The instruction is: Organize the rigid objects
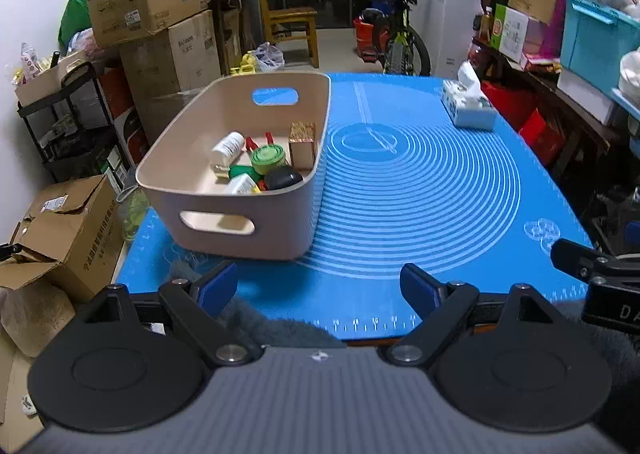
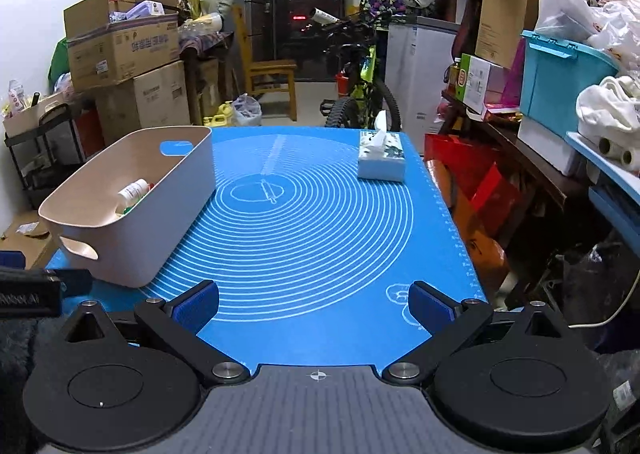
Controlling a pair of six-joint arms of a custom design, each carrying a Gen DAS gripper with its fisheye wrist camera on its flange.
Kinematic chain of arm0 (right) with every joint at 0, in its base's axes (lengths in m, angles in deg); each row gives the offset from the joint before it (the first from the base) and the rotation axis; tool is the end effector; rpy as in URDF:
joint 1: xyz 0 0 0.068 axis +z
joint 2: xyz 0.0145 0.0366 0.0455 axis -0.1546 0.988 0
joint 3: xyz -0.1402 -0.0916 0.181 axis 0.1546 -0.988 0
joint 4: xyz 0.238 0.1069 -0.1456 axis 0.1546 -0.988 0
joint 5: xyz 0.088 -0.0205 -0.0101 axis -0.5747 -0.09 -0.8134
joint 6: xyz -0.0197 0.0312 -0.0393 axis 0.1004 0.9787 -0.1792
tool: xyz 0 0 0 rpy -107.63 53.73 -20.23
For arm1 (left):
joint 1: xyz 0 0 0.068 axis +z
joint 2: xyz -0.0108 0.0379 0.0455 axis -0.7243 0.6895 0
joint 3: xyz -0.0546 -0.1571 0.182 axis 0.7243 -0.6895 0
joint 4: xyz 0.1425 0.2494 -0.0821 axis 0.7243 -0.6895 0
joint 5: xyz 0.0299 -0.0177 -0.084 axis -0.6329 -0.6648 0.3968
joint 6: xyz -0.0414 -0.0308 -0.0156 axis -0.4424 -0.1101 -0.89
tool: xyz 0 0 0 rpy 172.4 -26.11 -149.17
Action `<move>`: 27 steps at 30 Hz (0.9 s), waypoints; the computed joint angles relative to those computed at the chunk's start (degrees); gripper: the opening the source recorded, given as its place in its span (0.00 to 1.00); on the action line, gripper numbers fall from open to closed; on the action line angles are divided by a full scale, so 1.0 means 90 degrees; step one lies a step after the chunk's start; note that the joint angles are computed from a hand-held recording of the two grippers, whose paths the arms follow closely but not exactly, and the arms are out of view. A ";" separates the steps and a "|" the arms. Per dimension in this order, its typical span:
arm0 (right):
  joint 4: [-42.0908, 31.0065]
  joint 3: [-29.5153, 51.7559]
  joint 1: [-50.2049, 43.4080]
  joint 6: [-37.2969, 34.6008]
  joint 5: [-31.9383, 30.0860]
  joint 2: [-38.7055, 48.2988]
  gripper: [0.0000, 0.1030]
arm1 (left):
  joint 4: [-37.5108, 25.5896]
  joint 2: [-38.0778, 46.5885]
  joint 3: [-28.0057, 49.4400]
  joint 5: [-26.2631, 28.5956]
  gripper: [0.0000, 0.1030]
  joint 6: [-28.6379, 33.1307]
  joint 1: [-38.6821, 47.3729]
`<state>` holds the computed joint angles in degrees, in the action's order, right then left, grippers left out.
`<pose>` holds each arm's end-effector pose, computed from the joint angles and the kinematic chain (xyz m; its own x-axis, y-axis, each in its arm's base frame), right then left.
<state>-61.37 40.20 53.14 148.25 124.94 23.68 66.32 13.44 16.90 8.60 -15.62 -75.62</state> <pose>0.1429 0.2088 0.1784 -0.5500 0.2275 -0.8035 0.3646 0.9311 0.0141 0.2440 -0.1324 0.1851 -0.6108 0.3172 -0.7255 0.4116 0.9099 0.0514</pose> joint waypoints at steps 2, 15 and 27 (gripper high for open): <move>0.0077 -0.0039 0.0045 0.0011 -0.0015 0.0064 0.97 | 0.0005 0.0059 -0.0005 0.0063 0.86 0.0031 0.0011; 0.0403 -0.0088 0.0036 -0.0147 -0.0038 0.0203 0.97 | 0.0184 0.0258 -0.0034 0.0506 0.86 -0.0156 0.0327; 0.0461 -0.0077 0.0018 -0.0129 -0.0076 0.0286 0.97 | 0.0129 0.0326 0.0006 0.0436 0.86 -0.0108 0.0252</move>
<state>-57.22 39.51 53.30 147.09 124.26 26.26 67.48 16.38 16.95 12.53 -16.58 -73.36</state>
